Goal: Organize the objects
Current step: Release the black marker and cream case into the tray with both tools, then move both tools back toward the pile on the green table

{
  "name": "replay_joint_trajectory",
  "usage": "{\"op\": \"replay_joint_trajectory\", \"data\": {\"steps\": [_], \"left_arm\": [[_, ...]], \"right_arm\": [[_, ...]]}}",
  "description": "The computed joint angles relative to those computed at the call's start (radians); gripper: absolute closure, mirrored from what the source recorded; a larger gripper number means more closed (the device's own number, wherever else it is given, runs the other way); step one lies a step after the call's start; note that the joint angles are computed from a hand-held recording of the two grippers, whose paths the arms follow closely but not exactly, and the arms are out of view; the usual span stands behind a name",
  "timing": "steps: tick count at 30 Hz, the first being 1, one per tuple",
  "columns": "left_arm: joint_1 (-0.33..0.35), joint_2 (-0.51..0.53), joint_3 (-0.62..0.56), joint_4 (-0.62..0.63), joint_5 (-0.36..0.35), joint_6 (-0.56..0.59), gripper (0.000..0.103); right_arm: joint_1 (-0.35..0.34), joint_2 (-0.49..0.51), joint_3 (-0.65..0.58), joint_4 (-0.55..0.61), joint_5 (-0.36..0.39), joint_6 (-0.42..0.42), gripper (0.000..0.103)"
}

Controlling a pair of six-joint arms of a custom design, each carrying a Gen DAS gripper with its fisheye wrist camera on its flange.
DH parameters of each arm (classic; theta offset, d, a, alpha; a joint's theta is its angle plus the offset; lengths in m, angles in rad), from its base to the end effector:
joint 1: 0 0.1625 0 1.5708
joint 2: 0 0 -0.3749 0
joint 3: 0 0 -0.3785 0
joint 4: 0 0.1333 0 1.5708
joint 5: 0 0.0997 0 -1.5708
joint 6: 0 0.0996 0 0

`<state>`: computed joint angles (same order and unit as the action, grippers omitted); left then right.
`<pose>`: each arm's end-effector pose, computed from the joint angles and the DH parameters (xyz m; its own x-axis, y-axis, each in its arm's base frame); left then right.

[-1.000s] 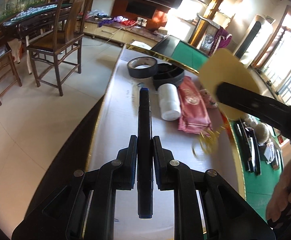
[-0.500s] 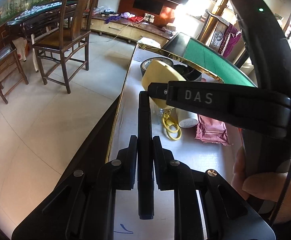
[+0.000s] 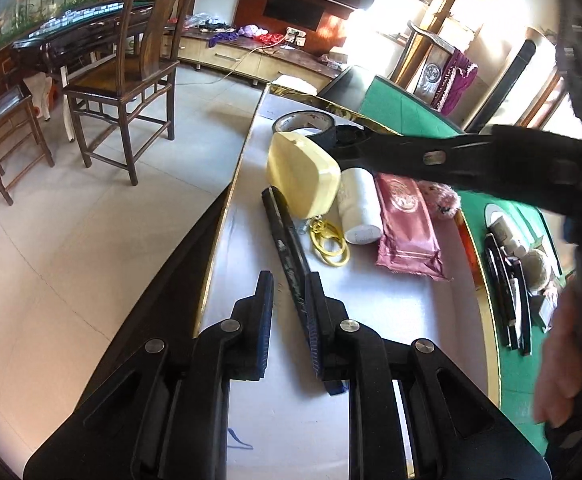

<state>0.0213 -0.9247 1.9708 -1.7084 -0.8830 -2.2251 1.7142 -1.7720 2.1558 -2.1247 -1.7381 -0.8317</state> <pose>-0.4117 -0.2053 0.0083 -0.7824 -0.4870 -0.3881 0.0099 0.6134 -0.7897 0.1714 -0.3702 0.3082 -0.5560 -0.7971 0.2357 -0.8191 0.5736 0.0073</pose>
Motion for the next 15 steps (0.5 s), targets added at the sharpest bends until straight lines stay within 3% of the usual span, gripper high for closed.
{"op": "replay_joint_trajectory", "data": {"steps": [3, 4, 6, 7, 10, 11, 15], "left_arm": [[-0.013, 0.022, -0.035, 0.027, 0.01, -0.003, 0.088], [-0.018, 0.029, -0.046, 0.029, 0.017, 0.002, 0.088], [-0.026, 0.048, -0.077, 0.045, 0.027, 0.014, 0.088], [-0.03, 0.061, -0.096, 0.052, 0.036, 0.021, 0.088], [-0.03, 0.103, -0.155, 0.057, 0.053, 0.063, 0.088], [-0.027, 0.115, -0.171, 0.055, 0.058, 0.082, 0.089], [-0.012, 0.191, -0.261, 0.026, 0.072, 0.183, 0.089]], "right_arm": [[-0.03, -0.131, 0.007, -0.003, 0.061, -0.085, 0.061], [-0.07, -0.194, 0.017, -0.012, 0.118, -0.129, 0.056], [-0.194, -0.312, 0.028, 0.004, 0.263, -0.222, 0.029], [-0.263, -0.35, 0.019, 0.043, 0.327, -0.26, 0.027], [-0.46, -0.376, -0.053, 0.17, 0.444, -0.322, 0.027], [-0.527, -0.363, -0.086, 0.193, 0.46, -0.335, 0.027], [-0.668, -0.29, -0.219, 0.292, 0.454, -0.415, 0.027]]}}
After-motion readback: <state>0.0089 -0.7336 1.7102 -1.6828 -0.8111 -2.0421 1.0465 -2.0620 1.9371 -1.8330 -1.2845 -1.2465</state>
